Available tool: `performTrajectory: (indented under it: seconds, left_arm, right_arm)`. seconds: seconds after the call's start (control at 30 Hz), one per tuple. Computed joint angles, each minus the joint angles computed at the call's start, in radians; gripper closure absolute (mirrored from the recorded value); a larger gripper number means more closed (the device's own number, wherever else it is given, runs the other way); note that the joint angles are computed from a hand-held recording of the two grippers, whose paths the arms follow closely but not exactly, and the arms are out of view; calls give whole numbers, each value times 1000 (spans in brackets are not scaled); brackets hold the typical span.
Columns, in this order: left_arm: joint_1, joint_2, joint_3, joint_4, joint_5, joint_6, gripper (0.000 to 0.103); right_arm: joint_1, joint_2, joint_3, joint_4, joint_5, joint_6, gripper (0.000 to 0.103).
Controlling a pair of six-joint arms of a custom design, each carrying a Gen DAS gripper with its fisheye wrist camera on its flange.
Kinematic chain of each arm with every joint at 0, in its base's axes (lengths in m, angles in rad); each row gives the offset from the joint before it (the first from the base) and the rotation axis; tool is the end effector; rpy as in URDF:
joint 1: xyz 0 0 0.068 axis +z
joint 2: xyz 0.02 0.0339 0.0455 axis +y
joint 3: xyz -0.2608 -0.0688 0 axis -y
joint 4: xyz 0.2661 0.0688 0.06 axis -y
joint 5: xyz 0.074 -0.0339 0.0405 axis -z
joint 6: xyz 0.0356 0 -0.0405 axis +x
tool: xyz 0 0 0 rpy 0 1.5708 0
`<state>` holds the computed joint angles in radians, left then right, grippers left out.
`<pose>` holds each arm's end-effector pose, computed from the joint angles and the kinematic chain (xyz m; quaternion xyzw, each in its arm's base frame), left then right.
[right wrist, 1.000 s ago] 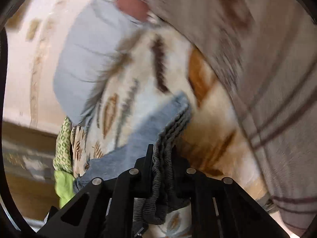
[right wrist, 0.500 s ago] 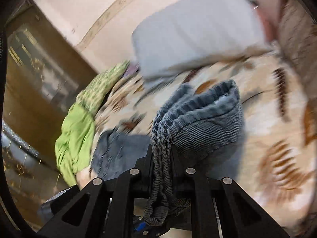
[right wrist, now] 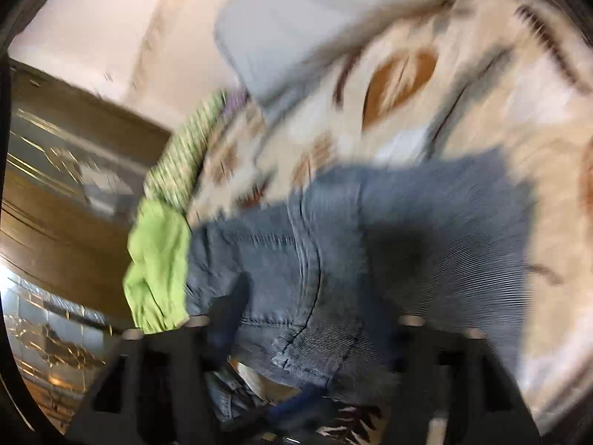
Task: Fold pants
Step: 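Lift and fold the jeans legs over the waist with both grippers, then open both grippers and release the folded jeans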
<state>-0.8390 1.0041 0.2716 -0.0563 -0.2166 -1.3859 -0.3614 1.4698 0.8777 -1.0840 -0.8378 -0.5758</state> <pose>0.1357 -0.1397 0.1230 -0.2879 0.8738 -0.2956 0.2573 0.2317 -0.0593 0.1770 -0.0763 0.9093 0.3841 0.1406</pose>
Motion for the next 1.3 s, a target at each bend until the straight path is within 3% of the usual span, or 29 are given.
performTrajectory:
  seconds: [0.07, 0.13, 0.27, 0.33, 0.37, 0.43, 0.47, 0.53, 0.6, 0.67, 0.73, 0.87, 0.93, 0.97, 1.0, 1.03, 1.1, 1.17, 1.3]
  left_arm:
    - [2, -93, -20, -61, -12, -10, 43]
    - [1, -131, -7, -151, -34, -31, 41]
    - [135, 68, 102, -172, 73, 77, 45]
    - [126, 167, 181, -226, 43, 127, 58]
    - [112, 236, 242, -280, 2, 157, 73]
    - [102, 317, 303, -298, -14, 185, 80]
    - [102, 323, 299, -280, 2, 184, 89]
    - [92, 349, 310, -250, 11, 166, 93]
    - [75, 336, 308, -218, -22, 174, 93]
    - [63, 357, 329, -205, -35, 181, 93]
    - [60, 428, 368, -209, -40, 196, 92]
    - [90, 540, 376, -138, 11, 224, 90]
    - [86, 505, 366, -142, 11, 234, 89]
    - [88, 473, 353, -139, 18, 244, 82]
    - [87, 425, 337, -150, 22, 253, 75]
    - [78, 366, 318, -178, 3, 243, 71]
    - [67, 250, 287, -249, -49, 197, 50]
    - [83, 99, 229, -292, -78, 150, 41]
    - [148, -263, 81, -434, -89, 14, 40]
  right_arm:
    - [-104, -10, 47, -74, 8, -94, 34]
    - [-179, 8, 68, -65, 58, -134, 34]
    - [-244, 73, 21, 95, 215, -111, 36]
    - [-252, 98, -17, 144, 256, -121, 44]
    - [-245, 117, -37, 168, 278, -120, 51]
    - [-211, 152, -49, 167, 301, -102, 69]
    - [-185, 141, -68, 181, 315, -90, 80]
    - [-160, 68, -99, 200, 346, -95, 92]
    - [-186, 21, -71, 129, 302, -125, 93]
    - [-206, -63, -60, 106, 305, -141, 94]
    - [-226, -51, -42, 91, 305, -167, 94]
    - [-179, 38, -134, 283, 452, -117, 90]
    - [-230, 45, -116, 254, 409, -150, 82]
    - [-250, 36, -83, 195, 378, -171, 69]
    - [-268, 20, -65, 159, 350, -185, 50]
    - [-298, -6, -42, 110, 307, -206, 45]
    - [-336, -66, -23, 30, 231, -255, 42]
    - [-350, -108, -2, -69, 180, -309, 41]
    - [-296, -227, -27, -227, 105, -368, 39]
